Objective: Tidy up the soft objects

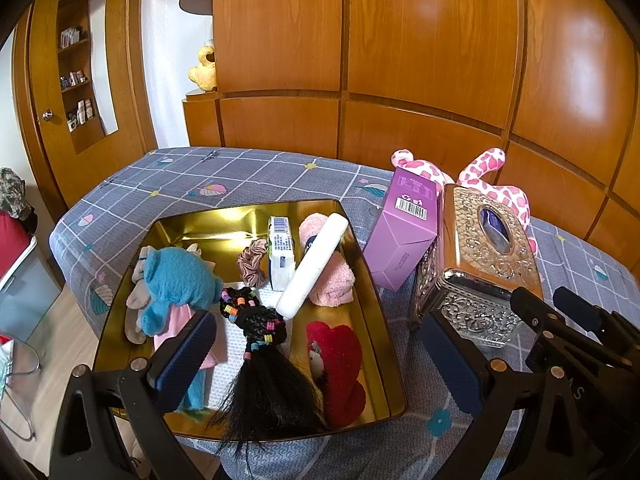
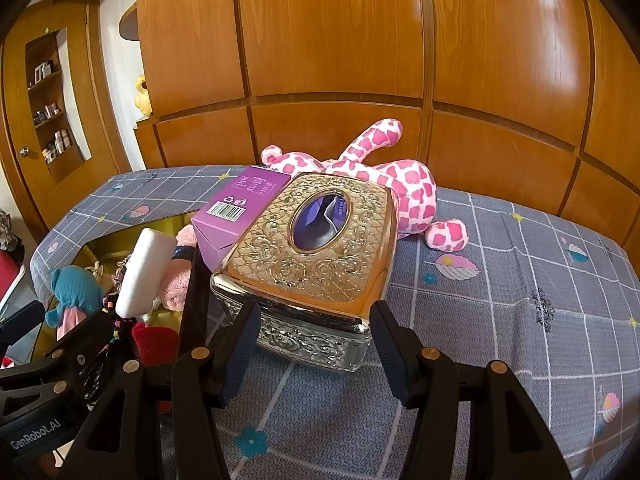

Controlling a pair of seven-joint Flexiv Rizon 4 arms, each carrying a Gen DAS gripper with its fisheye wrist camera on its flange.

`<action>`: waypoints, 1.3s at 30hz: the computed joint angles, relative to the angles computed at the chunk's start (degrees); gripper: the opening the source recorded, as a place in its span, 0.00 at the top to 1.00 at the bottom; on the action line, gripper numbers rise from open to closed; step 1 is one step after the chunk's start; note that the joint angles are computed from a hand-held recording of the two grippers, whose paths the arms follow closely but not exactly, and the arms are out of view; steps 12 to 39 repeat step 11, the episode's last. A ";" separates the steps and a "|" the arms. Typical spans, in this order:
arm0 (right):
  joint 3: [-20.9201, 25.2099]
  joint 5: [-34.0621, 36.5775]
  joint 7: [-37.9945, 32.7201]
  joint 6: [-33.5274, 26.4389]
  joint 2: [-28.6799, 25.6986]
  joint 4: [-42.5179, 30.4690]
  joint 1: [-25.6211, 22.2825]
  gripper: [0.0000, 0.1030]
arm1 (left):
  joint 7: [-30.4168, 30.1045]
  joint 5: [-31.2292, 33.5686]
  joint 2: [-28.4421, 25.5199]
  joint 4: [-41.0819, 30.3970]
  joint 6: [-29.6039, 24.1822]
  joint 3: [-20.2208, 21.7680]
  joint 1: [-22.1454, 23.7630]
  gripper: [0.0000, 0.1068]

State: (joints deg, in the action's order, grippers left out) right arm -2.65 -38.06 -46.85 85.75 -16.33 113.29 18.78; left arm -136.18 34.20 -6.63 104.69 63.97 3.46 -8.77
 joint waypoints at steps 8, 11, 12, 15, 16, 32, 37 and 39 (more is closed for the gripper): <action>-0.56 -0.43 0.57 0.24 -0.06 0.04 0.35 0.45 | -0.96 1.23 0.29 0.37 1.80 0.09 0.09 0.09; -1.29 -1.30 1.55 0.85 0.09 0.36 0.72 0.45 | -0.77 1.14 0.26 0.37 1.87 0.05 0.13 0.08; -1.29 -1.30 1.55 0.85 0.09 0.36 0.72 0.45 | -0.77 1.14 0.26 0.37 1.87 0.05 0.13 0.08; -1.29 -1.30 1.55 0.85 0.09 0.36 0.72 0.45 | -0.77 1.14 0.26 0.37 1.87 0.05 0.13 0.08; -1.29 -1.30 1.55 0.85 0.09 0.36 0.72 0.45 | -0.77 1.14 0.26 0.37 1.87 0.05 0.13 0.08; -1.29 -1.30 1.55 0.85 0.09 0.36 0.72 0.45 | -0.77 1.14 0.26 0.37 1.87 0.05 0.13 0.08; -1.29 -1.30 1.55 0.85 0.09 0.36 0.72 0.45 | -0.77 1.14 0.26 0.37 1.87 0.05 0.13 0.08; -1.29 -1.30 1.55 0.85 0.09 0.36 0.72 0.45 | -0.77 1.14 0.26 0.37 1.87 0.05 0.13 0.08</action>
